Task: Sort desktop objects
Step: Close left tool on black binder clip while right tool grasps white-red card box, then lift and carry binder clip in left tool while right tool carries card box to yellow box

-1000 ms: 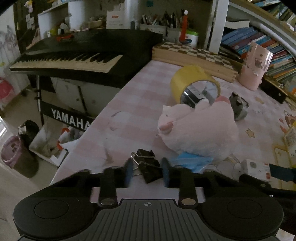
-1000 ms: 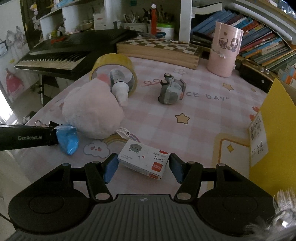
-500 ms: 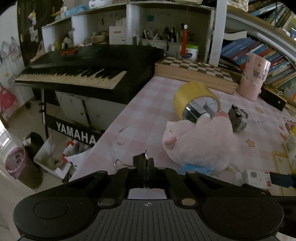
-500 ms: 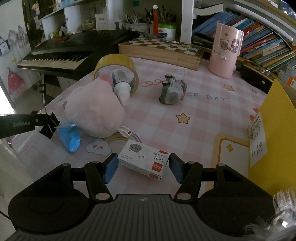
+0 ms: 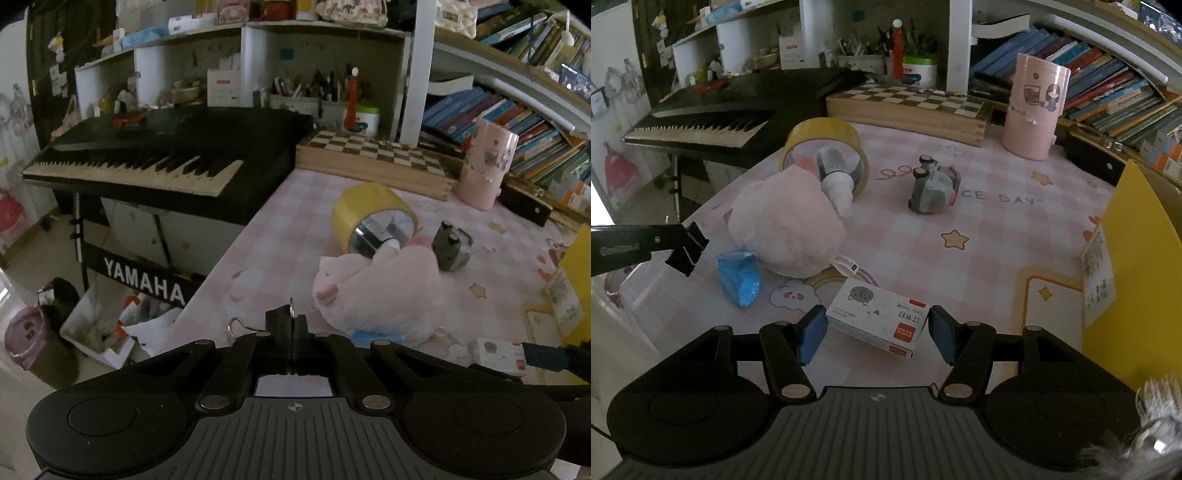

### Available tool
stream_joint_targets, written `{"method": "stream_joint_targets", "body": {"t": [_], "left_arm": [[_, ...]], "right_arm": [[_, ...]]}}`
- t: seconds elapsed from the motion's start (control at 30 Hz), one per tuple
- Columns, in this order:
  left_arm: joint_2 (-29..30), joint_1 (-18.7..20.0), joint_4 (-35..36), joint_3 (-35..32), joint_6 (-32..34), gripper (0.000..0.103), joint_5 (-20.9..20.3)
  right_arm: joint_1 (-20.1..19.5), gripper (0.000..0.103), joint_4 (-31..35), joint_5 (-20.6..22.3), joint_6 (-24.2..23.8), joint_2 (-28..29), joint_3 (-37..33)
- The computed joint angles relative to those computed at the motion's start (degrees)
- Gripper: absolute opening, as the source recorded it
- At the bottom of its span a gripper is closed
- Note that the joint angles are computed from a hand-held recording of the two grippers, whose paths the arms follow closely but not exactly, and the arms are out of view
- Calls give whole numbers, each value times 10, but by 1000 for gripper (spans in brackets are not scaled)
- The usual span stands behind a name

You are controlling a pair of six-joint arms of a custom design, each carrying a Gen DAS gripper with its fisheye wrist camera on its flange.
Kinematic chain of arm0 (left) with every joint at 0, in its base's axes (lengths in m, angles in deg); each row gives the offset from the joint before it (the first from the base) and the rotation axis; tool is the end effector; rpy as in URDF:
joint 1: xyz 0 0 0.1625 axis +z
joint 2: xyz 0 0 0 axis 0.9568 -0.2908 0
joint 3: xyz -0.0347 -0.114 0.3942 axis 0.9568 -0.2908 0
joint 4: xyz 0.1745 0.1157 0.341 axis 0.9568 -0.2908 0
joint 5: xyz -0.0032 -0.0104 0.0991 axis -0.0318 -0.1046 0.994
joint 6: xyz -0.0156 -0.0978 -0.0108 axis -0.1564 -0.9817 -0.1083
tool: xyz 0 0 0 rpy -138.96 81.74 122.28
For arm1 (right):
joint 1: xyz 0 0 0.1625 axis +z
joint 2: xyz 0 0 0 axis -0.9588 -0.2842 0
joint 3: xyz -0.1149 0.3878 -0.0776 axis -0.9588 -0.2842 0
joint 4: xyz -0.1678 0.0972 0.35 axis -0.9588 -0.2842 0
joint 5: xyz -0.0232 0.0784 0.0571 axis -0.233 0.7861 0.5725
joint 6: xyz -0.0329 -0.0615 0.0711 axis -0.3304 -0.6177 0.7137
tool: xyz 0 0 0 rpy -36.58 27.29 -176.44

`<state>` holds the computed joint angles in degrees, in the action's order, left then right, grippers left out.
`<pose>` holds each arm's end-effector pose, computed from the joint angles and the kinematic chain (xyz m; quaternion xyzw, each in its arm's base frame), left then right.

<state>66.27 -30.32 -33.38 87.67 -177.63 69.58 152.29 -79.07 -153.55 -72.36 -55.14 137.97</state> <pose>-0.4090 -0.6923 -0.1005 -0.1122 0.7582 -0.4774 0.4298 -0.0292 -0.8062 0.3205 0.4418 -0.8556 0.1928 0.1887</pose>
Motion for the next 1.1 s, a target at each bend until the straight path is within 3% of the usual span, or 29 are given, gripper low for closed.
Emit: {"method": "stream_joint_targets", "body": {"t": [0.3,0.5,0.67,0.83,1.1], "left_arm": [[-19,-22,-148,66,97,0,20],[-20,-39,-302,106,217,0,16],[-17,-50,-385,128,284,0,5],[-20,-67,-422,155,313,0,-5],[-43,-100,-424,220,288,0,-30]], "right_arm": [[-4,58,-20,12,21,-31,36],[-10,58,-28,27,43,-66,74],[-17,58,-57,28,57,-97,119],[-27,58,-82,28,67,-133,172],[-47,58,-123,38,58,-207,279]]}}
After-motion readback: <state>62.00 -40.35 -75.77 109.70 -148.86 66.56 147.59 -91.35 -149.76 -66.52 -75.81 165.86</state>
